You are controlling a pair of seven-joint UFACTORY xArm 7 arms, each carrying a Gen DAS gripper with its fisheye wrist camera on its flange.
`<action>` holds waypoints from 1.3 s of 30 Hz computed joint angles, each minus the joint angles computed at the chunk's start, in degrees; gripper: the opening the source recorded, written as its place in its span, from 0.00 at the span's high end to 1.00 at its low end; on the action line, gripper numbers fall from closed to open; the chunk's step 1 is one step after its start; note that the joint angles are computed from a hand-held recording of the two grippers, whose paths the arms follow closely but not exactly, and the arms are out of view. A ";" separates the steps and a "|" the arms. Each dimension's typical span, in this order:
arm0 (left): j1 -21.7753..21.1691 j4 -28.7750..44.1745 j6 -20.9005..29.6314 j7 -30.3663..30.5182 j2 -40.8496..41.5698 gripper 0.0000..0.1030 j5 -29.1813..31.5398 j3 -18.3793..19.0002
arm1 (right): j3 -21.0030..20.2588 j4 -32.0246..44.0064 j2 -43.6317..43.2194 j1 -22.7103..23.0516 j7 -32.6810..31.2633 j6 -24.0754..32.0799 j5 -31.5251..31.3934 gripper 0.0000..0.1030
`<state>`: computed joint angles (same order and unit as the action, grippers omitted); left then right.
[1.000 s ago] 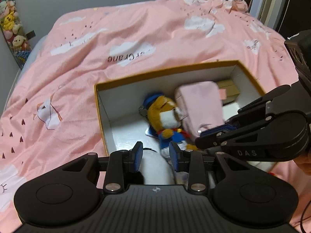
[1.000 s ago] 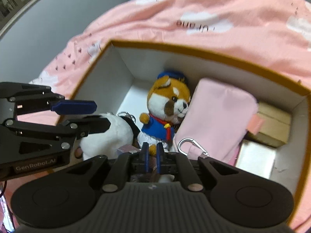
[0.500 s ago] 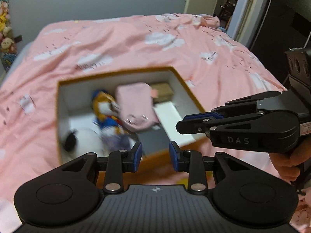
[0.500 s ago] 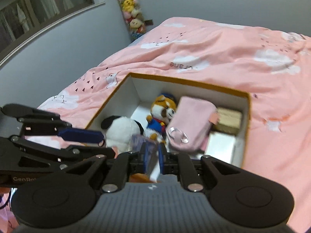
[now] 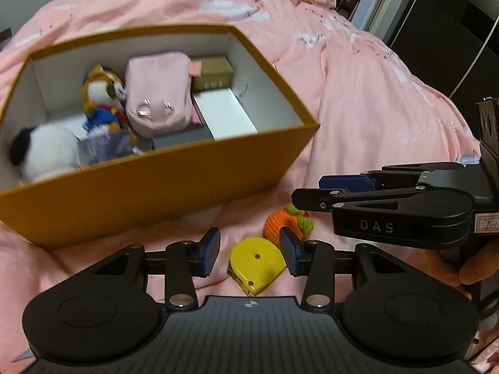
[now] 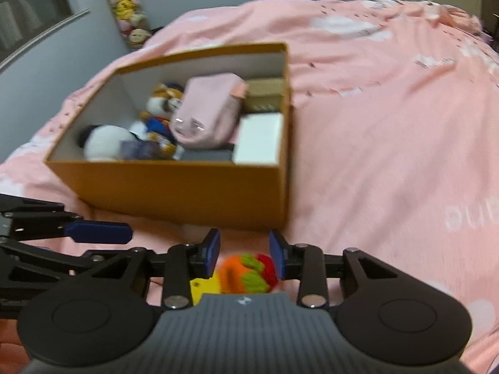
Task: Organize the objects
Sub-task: 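Grasp the orange crocheted fruit with the right tool while the left tool grasps the yellow tape measure, then carry the fruit and tape measure into the orange box with both tools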
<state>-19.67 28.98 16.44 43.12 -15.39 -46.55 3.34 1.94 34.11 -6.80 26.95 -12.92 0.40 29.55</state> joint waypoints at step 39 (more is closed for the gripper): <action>2.96 -0.33 -2.11 15.31 5.99 0.33 -18.71 -6.77 | 8.99 5.17 6.46 -8.41 -17.72 5.68 20.16 0.53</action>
